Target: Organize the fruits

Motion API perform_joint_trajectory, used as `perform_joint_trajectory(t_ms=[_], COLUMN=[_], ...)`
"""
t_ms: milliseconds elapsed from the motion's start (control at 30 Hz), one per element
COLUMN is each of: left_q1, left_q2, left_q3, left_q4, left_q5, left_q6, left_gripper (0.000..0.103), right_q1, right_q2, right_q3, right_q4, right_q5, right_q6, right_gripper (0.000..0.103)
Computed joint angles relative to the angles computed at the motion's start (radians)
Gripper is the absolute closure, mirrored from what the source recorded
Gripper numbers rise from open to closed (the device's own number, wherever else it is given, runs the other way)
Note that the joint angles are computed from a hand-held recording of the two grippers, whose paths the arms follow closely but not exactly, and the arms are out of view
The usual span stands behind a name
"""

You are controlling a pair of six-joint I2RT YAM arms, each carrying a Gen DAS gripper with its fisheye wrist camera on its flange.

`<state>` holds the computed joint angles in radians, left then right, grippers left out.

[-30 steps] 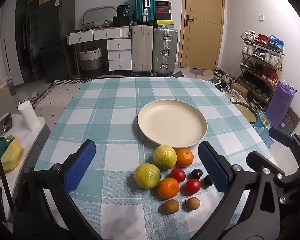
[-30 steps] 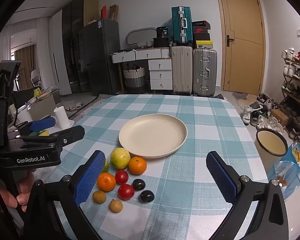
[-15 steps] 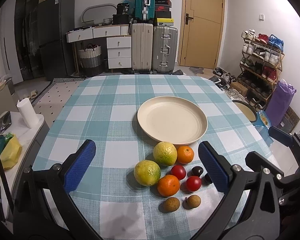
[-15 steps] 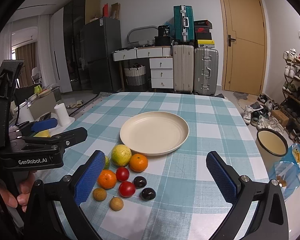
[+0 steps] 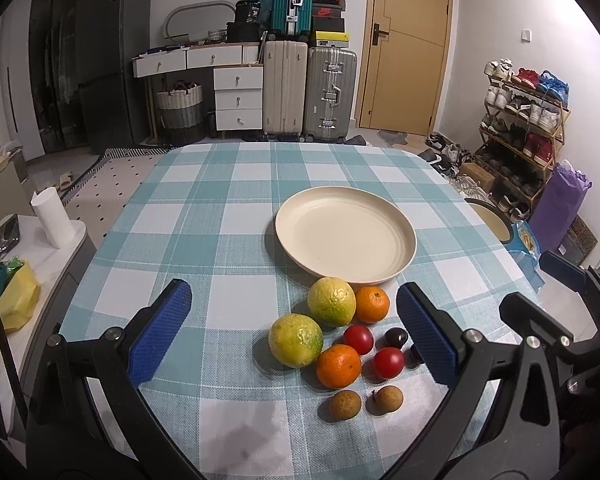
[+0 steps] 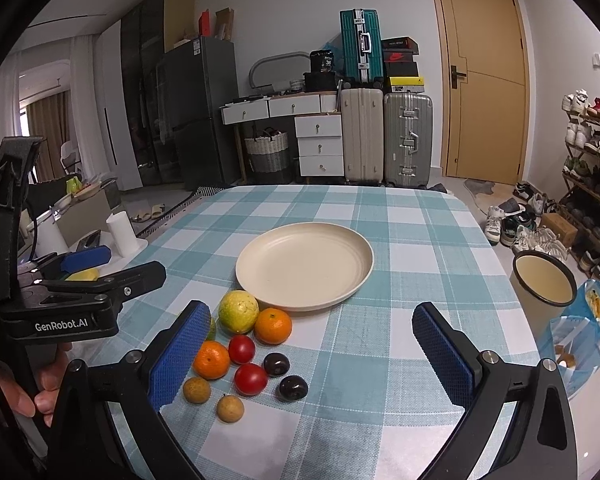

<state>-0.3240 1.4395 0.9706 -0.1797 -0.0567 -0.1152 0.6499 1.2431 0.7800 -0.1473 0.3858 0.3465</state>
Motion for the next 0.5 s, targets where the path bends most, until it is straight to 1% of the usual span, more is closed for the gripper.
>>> perform_joint_trajectory(t_ms=[233, 400, 500], left_q1=[0.004, -0.003, -0.003], left_q2=[0.008, 0.017, 0.025], left_q3=[0.009, 0.009, 0.011], left_q4=[-0.01, -0.004, -0.001], left_q5=[0.012, -0.02, -0.016], left_q6=[0.0, 0.004, -0.001], left_gripper=[0.001, 0.001, 0.001], right_q1=[-0.002, -0.005, -0.013], right_q2=[0.0, -0.002, 0.0], right_q3=[0.004, 0.003, 0.005], right_q4=[-0.005, -0.005, -0.006], right_q5=[-0.002, -0.005, -0.023], right_q6=[-0.001, -0.003, -0.005], right_gripper=[0.0, 0.0, 0.0])
